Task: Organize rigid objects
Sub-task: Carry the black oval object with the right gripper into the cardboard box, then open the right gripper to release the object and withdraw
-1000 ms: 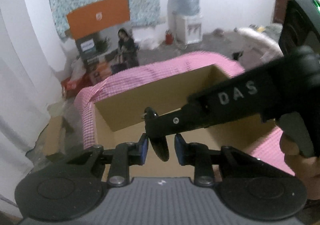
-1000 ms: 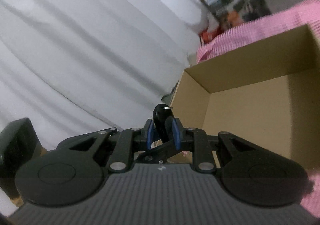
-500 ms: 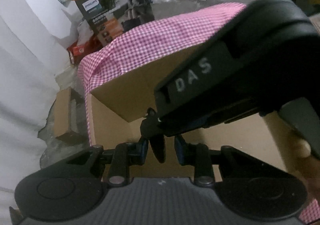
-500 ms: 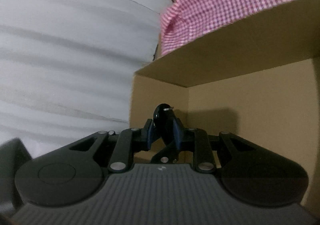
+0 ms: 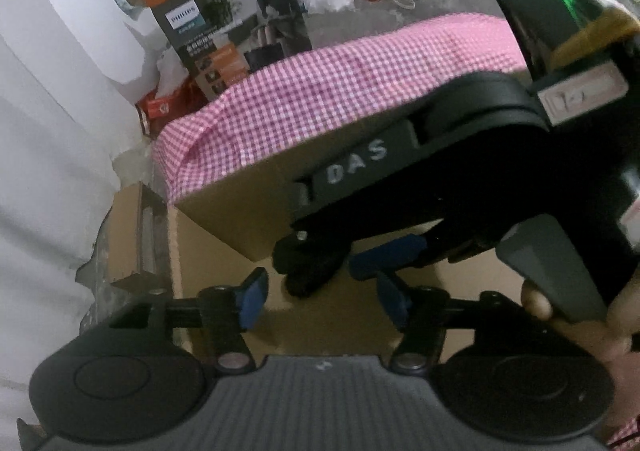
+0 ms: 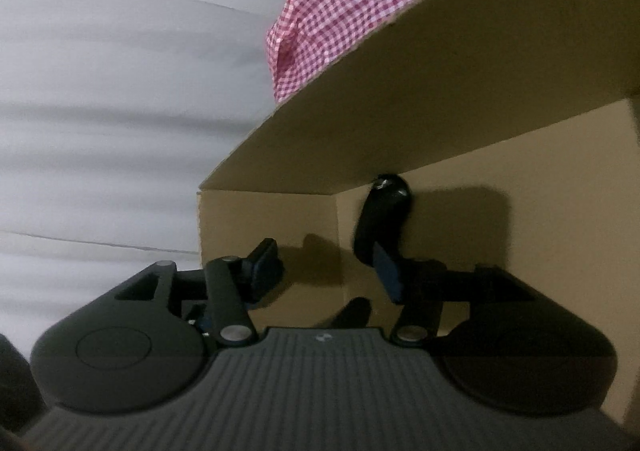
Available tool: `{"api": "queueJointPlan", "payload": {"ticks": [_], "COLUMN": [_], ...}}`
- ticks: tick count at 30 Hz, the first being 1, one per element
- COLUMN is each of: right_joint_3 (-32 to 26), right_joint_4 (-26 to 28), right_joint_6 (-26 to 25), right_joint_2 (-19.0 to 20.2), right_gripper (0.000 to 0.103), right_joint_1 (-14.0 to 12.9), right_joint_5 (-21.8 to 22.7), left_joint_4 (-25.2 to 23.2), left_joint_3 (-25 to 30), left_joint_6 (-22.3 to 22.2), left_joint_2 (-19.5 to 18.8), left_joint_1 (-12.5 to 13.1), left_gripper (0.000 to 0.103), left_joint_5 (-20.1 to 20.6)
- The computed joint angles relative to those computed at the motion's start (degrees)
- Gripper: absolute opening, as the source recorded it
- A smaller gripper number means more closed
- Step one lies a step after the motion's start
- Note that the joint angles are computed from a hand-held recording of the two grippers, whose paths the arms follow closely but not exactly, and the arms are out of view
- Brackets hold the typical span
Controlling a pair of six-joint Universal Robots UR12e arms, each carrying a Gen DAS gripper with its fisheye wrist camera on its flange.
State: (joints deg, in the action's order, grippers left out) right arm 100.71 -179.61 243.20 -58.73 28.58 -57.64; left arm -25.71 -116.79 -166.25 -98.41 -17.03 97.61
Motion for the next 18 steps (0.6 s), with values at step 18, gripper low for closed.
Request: {"api": "queueJointPlan", "payload": {"ticks": [18], "right_joint_3": [14.7], "right_joint_4": [-14.9], "right_joint_6": [-7.8], "right_joint_2": [-16.4], "right_gripper": [0.087], "right_joint_1": [2.7], "right_joint_5": [-15.1], "left_joint_4": [5.3], "left_joint_3": [-8.6], "left_joint_6": [-3.4], "left_joint_2": [13.8], "left_joint_1": [8.9], "left_gripper": [0.094], "left_joint_5": [-21.7]}}
